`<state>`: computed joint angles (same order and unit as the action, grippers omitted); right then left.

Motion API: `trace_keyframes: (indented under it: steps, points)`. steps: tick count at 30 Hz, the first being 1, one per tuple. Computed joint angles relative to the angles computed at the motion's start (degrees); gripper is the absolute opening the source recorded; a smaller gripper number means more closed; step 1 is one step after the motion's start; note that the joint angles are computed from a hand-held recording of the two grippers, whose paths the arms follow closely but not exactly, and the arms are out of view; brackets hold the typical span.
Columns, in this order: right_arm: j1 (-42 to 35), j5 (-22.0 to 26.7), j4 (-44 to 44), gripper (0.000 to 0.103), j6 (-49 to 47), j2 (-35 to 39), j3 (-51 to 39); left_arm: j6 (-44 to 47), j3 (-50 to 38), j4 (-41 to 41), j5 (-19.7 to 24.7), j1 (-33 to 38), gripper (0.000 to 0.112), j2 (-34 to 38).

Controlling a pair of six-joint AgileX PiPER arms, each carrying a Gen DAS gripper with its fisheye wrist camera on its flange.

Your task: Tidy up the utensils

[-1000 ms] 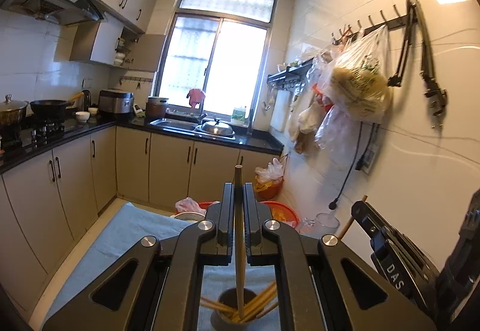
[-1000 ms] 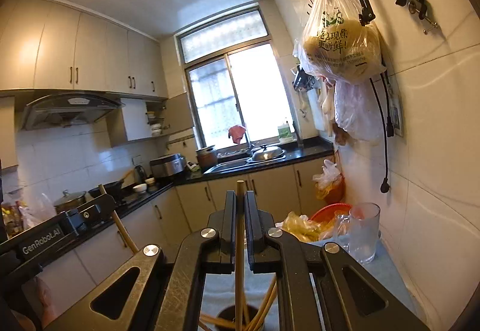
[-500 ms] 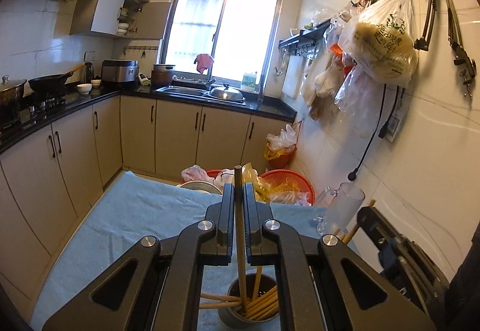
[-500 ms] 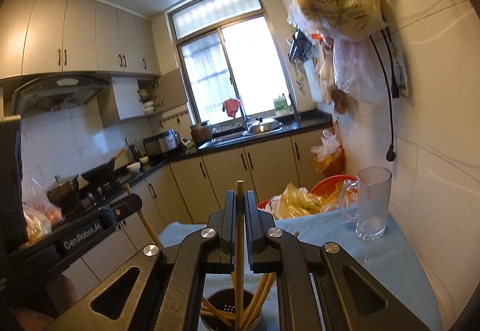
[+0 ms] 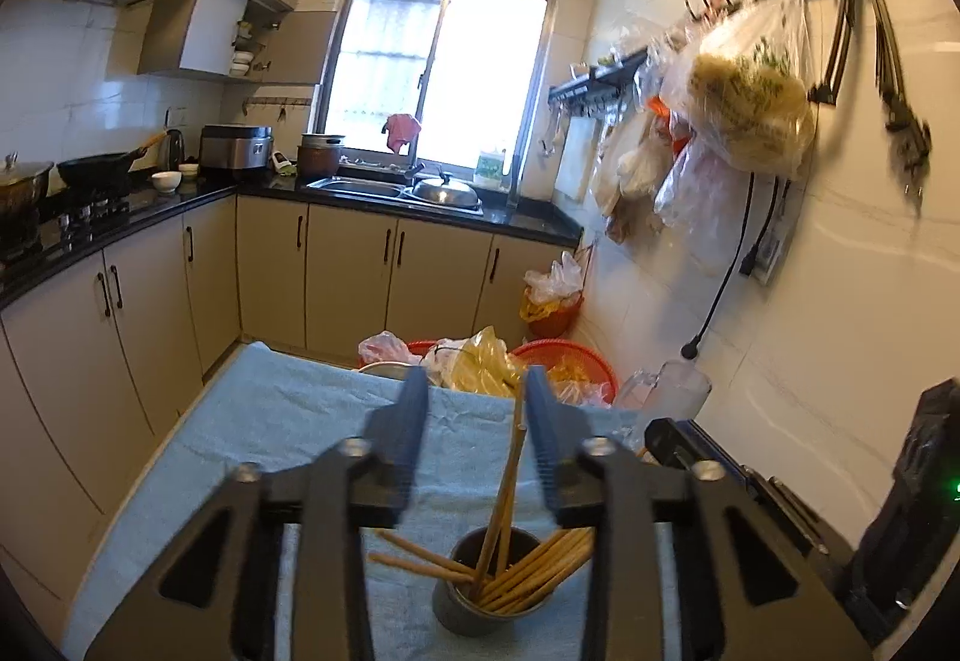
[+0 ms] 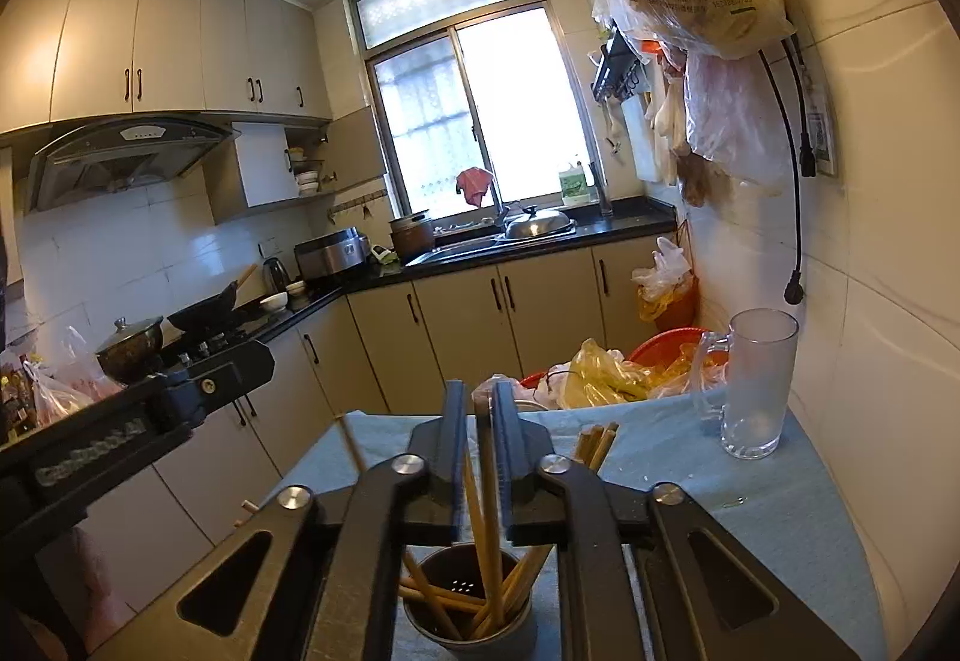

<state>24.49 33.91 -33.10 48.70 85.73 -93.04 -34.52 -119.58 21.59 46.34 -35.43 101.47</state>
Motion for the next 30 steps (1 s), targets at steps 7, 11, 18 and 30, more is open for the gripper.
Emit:
trace_keyframes:
  steps: [7, 11, 18, 30]
  points:
    - [0.9, 1.7, -0.9, 0.025, 0.9, -2.7, 0.4, -3.6, 7.7, -0.1, -1.9, 0.0, 0.044, -8.1]
    - [2.6, 3.3, -3.1, 0.03, 2.7, -5.3, 1.1, -7.3, 14.3, 3.2, -2.9, -1.5, 0.053, -14.2]
    - [9.3, 8.9, -10.4, 0.045, 8.7, -10.6, 4.7, -14.6, 24.5, 12.9, -0.6, -6.1, 0.066, -22.5]
    - [23.5, 21.8, -20.3, 0.052, 18.0, -17.4, 12.1, -24.8, 35.9, 27.4, 10.4, -15.4, 0.076, -30.7]
